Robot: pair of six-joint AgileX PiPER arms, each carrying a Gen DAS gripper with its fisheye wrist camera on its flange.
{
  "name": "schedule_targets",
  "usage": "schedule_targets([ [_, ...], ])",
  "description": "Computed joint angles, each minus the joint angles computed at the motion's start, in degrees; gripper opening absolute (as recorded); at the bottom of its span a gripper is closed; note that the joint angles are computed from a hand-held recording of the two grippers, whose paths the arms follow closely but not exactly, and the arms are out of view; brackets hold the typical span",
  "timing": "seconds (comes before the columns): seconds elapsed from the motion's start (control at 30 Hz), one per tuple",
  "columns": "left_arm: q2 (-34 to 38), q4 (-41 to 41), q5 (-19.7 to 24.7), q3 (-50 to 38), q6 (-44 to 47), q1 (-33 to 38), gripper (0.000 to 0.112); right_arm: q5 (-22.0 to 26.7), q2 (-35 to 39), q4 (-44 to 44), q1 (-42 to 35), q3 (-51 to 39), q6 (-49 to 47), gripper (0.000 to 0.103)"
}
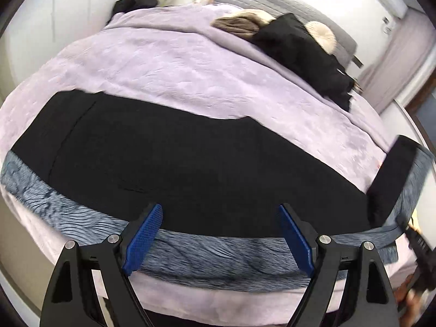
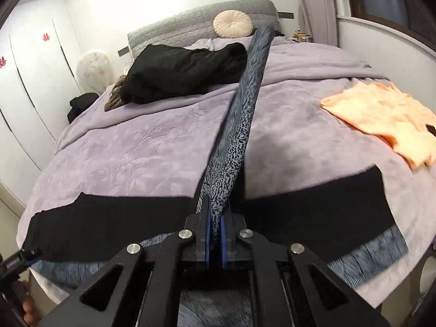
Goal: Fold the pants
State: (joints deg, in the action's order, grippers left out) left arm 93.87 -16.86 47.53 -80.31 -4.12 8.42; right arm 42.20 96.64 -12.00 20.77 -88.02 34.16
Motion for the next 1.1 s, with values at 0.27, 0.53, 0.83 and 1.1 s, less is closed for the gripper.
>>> schedule_targets([
  [0.27,8.7,5.2,4.4,-7.7,-6.1,-8.9,0.086,-10.5,-1.9,28.5,-10.7,16.2,-26.2,0.038],
  [0.53,9.2,15.1,3.4,-7.0,-12.0,-14.1,0.1,-17.8,-1.1,73.4,-24.3,24.2,-65.5,0.05],
  [0.83,6.4,11.5,4.7,-8.7,-12.9,-13.5,0.1,-8.8,-5.3,62.5,-27.2,13.7,-59.0,0.008],
  [1.1,11.8,13.8,10.7,-12.3,-12.1,-15.9,0.101,-8.5,-5.9,22.8,-18.0,10.8,-29.7,0.013],
])
